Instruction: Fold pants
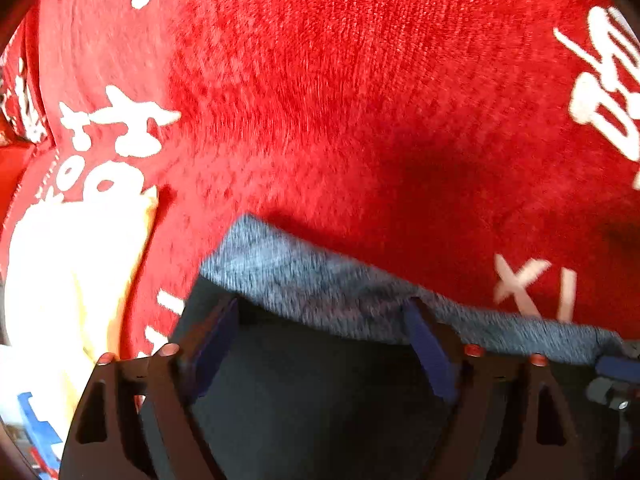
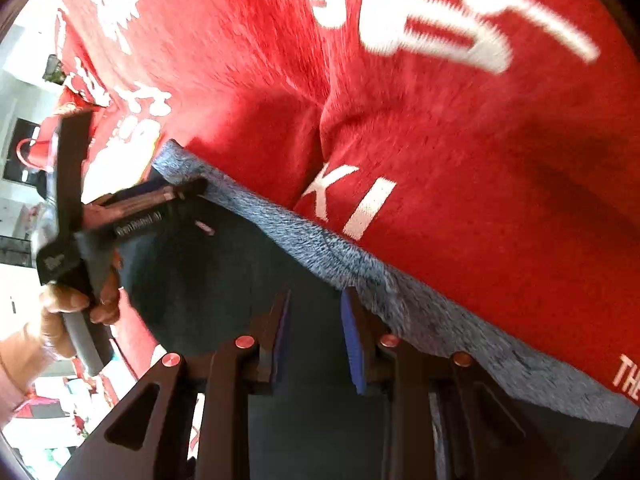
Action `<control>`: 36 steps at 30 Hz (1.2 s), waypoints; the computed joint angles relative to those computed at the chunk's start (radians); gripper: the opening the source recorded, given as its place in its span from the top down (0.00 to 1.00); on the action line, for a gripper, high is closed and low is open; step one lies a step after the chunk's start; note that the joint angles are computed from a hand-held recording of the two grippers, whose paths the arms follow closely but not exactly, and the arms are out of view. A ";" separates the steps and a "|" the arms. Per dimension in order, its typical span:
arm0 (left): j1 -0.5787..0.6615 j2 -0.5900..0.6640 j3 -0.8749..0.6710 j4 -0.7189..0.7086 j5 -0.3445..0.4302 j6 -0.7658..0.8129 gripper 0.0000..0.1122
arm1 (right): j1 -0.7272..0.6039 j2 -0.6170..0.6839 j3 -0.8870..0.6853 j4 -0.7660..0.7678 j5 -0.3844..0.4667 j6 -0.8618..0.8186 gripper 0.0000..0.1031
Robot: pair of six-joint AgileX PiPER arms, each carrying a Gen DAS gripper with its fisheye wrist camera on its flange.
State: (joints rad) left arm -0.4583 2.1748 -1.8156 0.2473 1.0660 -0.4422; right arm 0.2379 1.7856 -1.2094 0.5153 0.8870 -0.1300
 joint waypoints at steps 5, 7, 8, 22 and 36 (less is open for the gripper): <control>-0.051 0.049 -0.041 0.102 0.037 -0.083 0.16 | 0.014 0.118 -0.072 0.030 -0.086 0.086 0.74; -0.058 0.037 -0.056 0.077 0.070 -0.074 0.16 | 0.004 0.117 -0.087 0.023 -0.074 0.116 0.74; -0.057 0.014 -0.047 0.046 0.075 -0.066 0.16 | 0.001 0.104 -0.091 0.013 -0.063 0.129 0.73; -0.256 -0.301 0.291 -0.084 0.069 -0.068 0.16 | -0.038 -0.366 0.320 0.002 -0.059 0.211 0.41; -0.508 -0.445 0.499 -0.166 0.022 -0.065 0.16 | 0.406 -1.074 0.690 -0.475 0.137 1.214 0.41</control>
State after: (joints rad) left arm -0.9664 1.7302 -1.3163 0.0814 1.0884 -0.5074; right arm 0.6435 0.7111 -0.5195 0.0403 1.0241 1.0843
